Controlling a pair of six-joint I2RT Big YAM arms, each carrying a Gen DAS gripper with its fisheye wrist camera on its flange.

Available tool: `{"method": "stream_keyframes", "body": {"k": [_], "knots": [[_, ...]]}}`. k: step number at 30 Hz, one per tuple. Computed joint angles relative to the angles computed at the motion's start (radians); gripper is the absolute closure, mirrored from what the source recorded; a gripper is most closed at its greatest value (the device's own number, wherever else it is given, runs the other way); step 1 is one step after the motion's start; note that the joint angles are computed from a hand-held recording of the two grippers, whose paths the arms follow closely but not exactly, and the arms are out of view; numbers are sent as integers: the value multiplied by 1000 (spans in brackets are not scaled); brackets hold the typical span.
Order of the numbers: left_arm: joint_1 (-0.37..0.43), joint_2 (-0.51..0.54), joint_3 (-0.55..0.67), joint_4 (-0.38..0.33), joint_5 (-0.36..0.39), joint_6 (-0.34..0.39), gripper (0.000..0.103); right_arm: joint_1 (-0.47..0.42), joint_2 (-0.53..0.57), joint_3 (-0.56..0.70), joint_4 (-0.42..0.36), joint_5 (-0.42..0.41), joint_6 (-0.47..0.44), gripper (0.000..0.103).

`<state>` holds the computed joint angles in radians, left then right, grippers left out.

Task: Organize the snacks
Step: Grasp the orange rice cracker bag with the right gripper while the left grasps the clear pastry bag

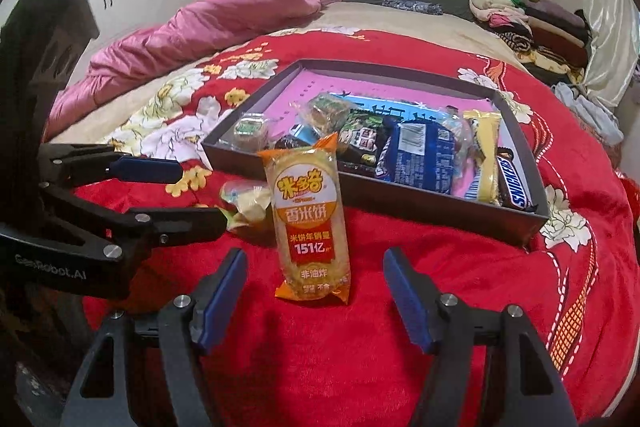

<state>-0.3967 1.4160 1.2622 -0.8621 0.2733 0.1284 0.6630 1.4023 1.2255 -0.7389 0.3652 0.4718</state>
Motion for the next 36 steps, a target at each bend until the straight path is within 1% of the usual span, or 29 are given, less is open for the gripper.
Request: {"method": "stream_keyframes", "body": {"k": [8,16,22,24,25,28,29,33,35,36], "knots": [[10,39,16,-14,31,-6,25,-4,35,-2,15,4,-25,33],[20,68,32,-19,61,-27,25,-10,51,-4,58,13,-50,34],[27,81,39,-19,105,-53,25,-18,61,2,70,28,-66,48],[22,82,37,-14,106,-51,25,-29,64,2,72,1,-65,55],[18,83,36,-8,100,-51,25,-32,62,-2,78,-8,-62,57],[8,91,37,4,98,-56,25,-44,56,-10,84,-31,-46,66],[6,93,37,9,97,-61,25,-48,53,-13,84,-40,-43,70],[-4,105,43,19,109,-68,26,-62,40,-21,74,-56,-24,71],[-9,107,43,23,107,-73,32,-73,30,-31,75,-72,-1,71],[-12,110,44,23,105,-72,33,-78,26,-35,74,-76,9,71]]}}
